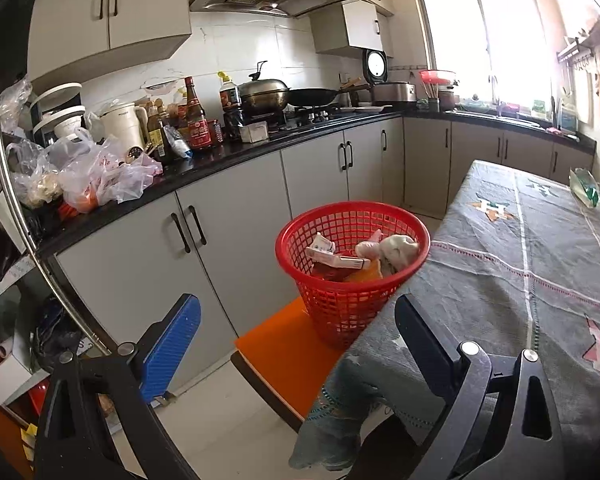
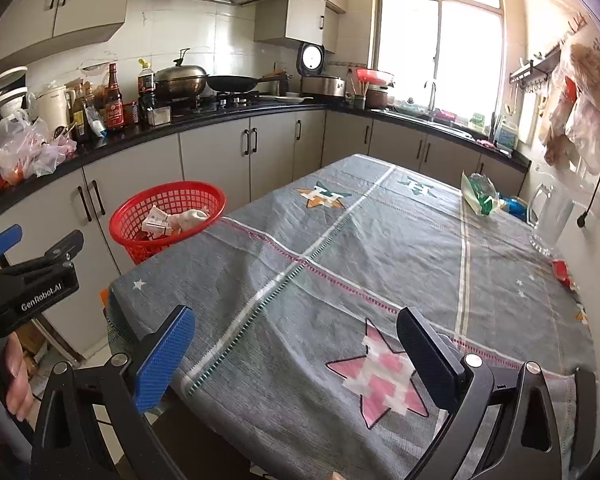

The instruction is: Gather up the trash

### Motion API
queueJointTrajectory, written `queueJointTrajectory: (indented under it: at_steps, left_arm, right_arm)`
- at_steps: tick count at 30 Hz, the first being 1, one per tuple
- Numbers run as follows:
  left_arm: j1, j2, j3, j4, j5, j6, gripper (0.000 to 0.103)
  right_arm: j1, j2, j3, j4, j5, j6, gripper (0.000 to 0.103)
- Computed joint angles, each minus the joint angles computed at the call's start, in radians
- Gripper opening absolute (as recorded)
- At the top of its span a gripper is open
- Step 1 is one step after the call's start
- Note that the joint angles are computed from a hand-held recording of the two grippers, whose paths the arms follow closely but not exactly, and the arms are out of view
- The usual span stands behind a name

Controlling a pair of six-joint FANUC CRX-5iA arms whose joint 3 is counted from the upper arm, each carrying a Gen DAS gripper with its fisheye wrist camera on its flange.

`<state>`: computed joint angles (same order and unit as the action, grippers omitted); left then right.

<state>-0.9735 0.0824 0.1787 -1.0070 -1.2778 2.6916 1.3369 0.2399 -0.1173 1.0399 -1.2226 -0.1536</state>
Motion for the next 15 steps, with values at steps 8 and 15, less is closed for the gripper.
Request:
queueJointTrajectory:
  at_steps: [8, 15]
  left_arm:
    - [0.004, 0.004, -0.008, 0.005, 0.005, -0.007, 0.097]
    - [0.019, 0.002, -0.017, 0.025, 0.019, -0.015, 0.097]
  right_arm:
    - [-0.003, 0.002, -0.002, -0.010, 0.013, -0.011, 0.103]
    - [-0.002, 0.017, 0.014, -0.025, 0.012, 0.011, 0.103]
